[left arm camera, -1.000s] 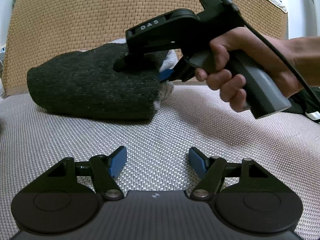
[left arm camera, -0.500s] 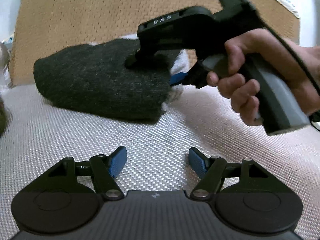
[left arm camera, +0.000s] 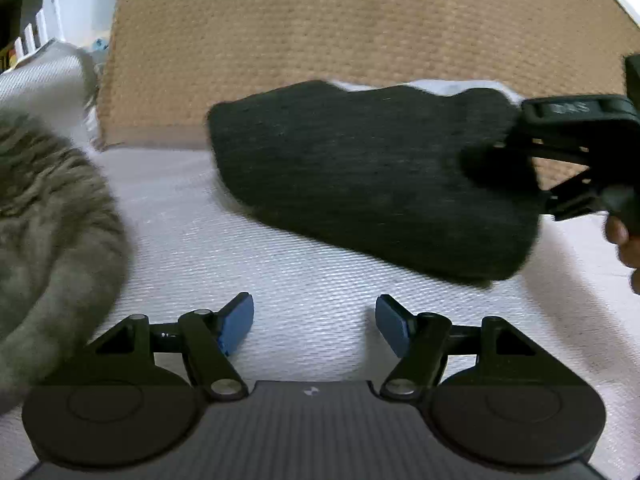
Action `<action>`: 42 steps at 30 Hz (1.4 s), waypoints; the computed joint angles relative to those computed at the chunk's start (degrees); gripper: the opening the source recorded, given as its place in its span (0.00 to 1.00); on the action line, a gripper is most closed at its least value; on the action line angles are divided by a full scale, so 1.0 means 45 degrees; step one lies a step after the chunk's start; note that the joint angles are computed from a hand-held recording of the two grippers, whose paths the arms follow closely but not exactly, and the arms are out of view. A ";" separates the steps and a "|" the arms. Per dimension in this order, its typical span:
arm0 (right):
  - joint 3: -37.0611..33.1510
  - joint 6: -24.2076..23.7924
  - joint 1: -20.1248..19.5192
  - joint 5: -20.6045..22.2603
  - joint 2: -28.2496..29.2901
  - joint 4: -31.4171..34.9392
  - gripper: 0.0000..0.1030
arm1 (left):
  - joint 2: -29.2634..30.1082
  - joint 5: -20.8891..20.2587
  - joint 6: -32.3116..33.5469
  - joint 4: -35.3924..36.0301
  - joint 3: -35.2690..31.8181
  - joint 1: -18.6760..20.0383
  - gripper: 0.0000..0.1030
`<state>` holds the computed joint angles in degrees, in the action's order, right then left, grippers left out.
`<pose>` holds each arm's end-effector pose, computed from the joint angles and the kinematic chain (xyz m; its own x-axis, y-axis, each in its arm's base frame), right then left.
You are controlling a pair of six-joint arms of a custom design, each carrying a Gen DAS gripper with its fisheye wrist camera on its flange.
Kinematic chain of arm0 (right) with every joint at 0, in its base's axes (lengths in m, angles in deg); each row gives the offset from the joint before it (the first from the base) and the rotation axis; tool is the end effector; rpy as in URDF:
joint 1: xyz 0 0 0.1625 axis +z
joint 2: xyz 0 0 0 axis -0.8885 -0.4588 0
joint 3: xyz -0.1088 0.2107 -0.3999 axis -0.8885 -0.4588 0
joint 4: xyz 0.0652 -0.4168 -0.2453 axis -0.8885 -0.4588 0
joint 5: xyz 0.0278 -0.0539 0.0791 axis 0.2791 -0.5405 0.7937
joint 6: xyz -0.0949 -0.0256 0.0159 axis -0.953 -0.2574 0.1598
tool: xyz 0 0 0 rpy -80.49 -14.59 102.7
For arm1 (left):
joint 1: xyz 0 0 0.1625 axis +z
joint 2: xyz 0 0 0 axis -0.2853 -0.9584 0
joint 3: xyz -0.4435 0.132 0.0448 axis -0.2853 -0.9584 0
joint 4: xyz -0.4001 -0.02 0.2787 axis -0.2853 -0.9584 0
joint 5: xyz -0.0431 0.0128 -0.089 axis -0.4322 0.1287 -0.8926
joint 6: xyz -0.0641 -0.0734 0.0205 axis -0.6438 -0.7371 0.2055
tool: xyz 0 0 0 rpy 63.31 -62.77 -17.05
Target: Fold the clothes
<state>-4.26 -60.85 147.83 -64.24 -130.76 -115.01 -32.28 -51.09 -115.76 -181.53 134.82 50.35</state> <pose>0.0892 -0.7393 0.4304 -0.8143 -0.5779 0.0547 -0.5588 0.7549 -0.3433 -0.4274 -0.5558 0.0064 -0.7417 -0.0574 -0.6683 0.5262 0.5681 -0.6328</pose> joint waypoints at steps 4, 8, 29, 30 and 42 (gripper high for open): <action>-0.0063 -0.0064 -0.0008 0.0173 0.0073 0.0072 0.71 | -0.0274 0.0036 0.0669 0.0168 0.0137 0.0280 0.70; -0.0017 -0.0159 -0.0050 0.0258 0.0033 0.0024 0.71 | -0.0429 -0.0001 0.1497 0.0045 0.0482 0.0257 0.71; 0.0262 -0.1357 0.0491 -0.0641 0.0259 -0.1016 0.72 | 0.0328 0.0330 0.3261 -0.3122 0.0486 0.0203 0.74; 0.0269 -0.1409 0.0521 -0.0654 0.0278 -0.1023 0.72 | 0.0344 0.0347 0.3316 -0.3192 0.0479 0.0206 0.74; 0.0278 -0.1626 0.0651 -0.0424 0.0540 -0.0911 0.73 | 0.0603 0.0756 0.3543 -0.3701 0.0309 0.0201 0.74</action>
